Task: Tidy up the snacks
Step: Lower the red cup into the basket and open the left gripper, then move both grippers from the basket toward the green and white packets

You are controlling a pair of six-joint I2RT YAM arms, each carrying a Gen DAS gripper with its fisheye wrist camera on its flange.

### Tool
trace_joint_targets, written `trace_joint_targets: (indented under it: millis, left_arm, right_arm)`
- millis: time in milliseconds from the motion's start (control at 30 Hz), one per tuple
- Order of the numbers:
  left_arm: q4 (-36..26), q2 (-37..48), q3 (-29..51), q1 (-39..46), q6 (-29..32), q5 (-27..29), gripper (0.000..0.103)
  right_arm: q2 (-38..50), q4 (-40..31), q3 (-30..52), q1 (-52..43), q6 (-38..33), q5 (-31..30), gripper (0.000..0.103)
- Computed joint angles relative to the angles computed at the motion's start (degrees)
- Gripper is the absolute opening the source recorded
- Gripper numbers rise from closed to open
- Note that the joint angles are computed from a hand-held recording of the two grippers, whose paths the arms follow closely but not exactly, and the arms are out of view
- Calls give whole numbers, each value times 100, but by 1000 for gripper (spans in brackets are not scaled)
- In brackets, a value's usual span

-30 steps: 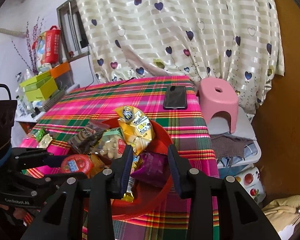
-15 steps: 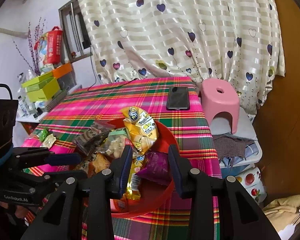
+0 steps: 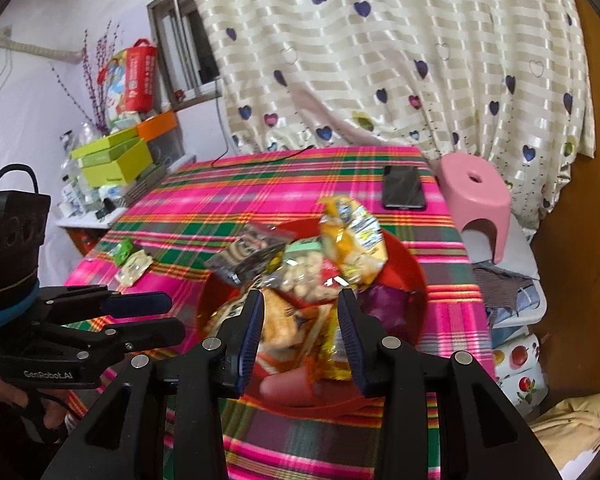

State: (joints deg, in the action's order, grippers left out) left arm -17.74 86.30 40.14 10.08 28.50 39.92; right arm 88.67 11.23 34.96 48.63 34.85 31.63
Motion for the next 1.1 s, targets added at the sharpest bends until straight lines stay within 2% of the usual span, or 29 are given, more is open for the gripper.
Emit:
trace_joint_targets:
  millis: [600,900,1100]
  left_arm:
    - [126,-132,-226,1129,224,74,47]
    - [152,90,-172,1632,465,151,47]
    - [165,605,90,2180,646,183,47]
  right_arm:
    - [854,-307,940,503,212,-246,37]
    - [1373,-331,1475,648,225,-556,37]
    - [1988,-452,2160,693,100,-951,37]
